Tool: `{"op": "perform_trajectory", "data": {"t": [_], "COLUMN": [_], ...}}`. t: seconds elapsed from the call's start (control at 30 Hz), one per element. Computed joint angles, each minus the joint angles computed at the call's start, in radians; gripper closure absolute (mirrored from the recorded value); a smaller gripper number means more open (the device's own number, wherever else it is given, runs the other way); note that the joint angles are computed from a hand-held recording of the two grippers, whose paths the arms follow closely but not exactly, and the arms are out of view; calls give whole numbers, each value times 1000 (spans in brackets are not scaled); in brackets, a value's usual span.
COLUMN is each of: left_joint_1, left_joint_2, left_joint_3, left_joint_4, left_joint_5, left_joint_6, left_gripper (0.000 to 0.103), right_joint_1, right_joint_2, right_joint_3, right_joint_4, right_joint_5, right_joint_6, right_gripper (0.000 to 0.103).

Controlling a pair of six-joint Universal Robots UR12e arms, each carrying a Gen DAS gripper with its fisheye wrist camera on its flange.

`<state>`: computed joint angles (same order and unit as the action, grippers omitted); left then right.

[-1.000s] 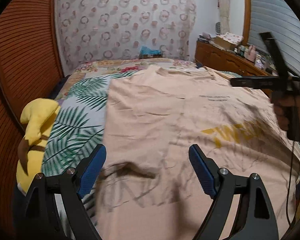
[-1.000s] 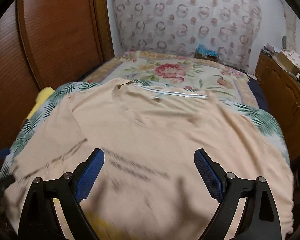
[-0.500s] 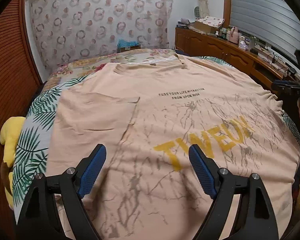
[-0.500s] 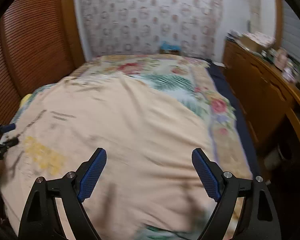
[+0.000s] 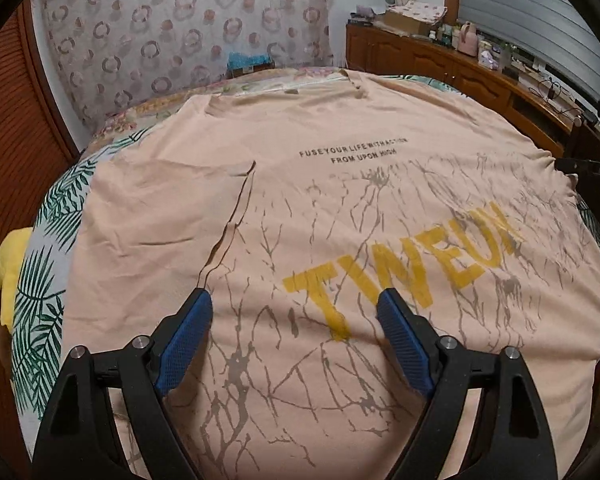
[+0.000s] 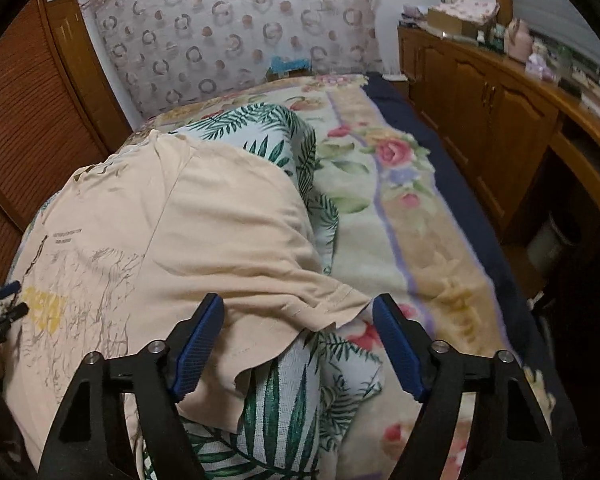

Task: Fold small clothes
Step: 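Grasp the other sleeve edge with the right tool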

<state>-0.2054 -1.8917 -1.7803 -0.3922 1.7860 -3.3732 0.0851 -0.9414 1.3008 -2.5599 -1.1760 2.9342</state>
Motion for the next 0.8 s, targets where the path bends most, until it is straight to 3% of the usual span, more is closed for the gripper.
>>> {"op": "perform_trajectory", "data": {"t": [0.23, 0.3, 0.37, 0.4, 0.53, 0.67, 0.8], "left_joint_1": [8, 8, 7, 7, 9, 8, 9], "left_joint_2": [1, 1, 0, 1, 0, 0, 0], "left_joint_3": [-2, -2, -2, -2, 0, 0, -1], "left_joint_4": [-5, -5, -5, -6, -6, -6, -6], "left_joint_5": [-23, -24, -23, -23, -24, -24, -24], "left_joint_6": [-26, -27, -27, -27, -27, -27, -26], "left_gripper": [12, 12, 12, 12, 12, 11, 11], "right_joint_1": [-14, -17, -16, -13, 11, 33, 53], "right_joint_2": [6, 4, -1, -3, -21, -42, -60], "right_joint_3": [-32, -33, -31, -30, -3, 34, 59], "right_joint_4": [87, 97, 101, 97, 10, -115, -215], "right_joint_5": [56, 74, 72, 64, -37, -104, -76], "right_joint_6": [-1, -3, -24, -33, -91, -130, -169], "right_gripper": [41, 51, 70, 75, 93, 95, 95]}}
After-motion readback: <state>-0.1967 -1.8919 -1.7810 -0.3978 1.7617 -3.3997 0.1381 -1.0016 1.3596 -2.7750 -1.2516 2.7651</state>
